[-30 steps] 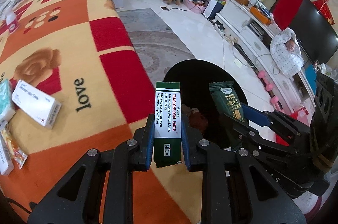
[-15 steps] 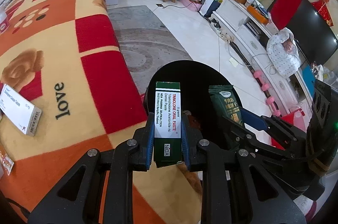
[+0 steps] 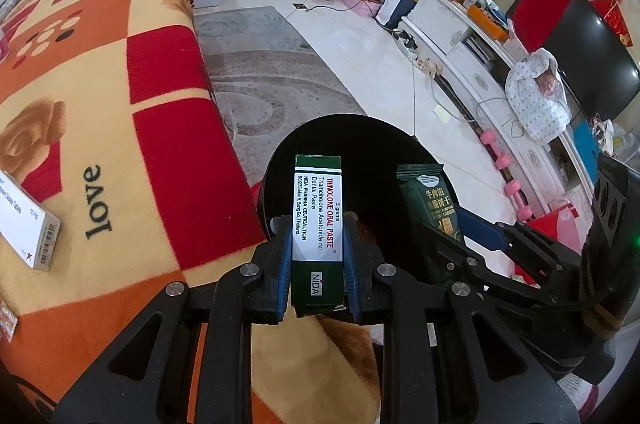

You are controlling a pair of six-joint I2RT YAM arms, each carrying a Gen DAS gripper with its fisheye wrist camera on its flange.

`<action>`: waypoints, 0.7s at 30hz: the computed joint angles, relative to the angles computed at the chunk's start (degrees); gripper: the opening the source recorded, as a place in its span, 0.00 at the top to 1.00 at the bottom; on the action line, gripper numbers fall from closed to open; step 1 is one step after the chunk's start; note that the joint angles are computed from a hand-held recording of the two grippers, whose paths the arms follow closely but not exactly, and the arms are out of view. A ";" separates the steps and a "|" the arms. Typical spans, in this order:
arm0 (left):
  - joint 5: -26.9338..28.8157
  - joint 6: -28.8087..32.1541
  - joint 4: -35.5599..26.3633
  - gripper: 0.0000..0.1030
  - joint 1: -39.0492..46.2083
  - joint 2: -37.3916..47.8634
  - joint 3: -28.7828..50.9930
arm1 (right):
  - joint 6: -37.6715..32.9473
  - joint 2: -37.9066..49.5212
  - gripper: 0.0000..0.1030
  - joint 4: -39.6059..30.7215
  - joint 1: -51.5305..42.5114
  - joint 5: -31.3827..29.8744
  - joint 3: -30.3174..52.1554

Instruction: Collect trash

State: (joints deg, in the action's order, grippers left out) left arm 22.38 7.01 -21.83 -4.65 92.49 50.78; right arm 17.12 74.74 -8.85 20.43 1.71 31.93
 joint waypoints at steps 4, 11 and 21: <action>-0.41 -0.26 0.51 0.80 -0.51 0.95 0.29 | -0.25 0.31 0.62 0.31 -1.17 -0.51 -0.32; -0.19 -0.63 0.41 0.80 -0.93 2.18 1.19 | -1.00 0.92 0.62 0.66 -2.59 -1.33 -0.48; 3.96 -0.02 -0.17 0.62 0.65 2.39 1.15 | -0.37 1.02 0.55 1.21 -3.25 -0.04 -0.48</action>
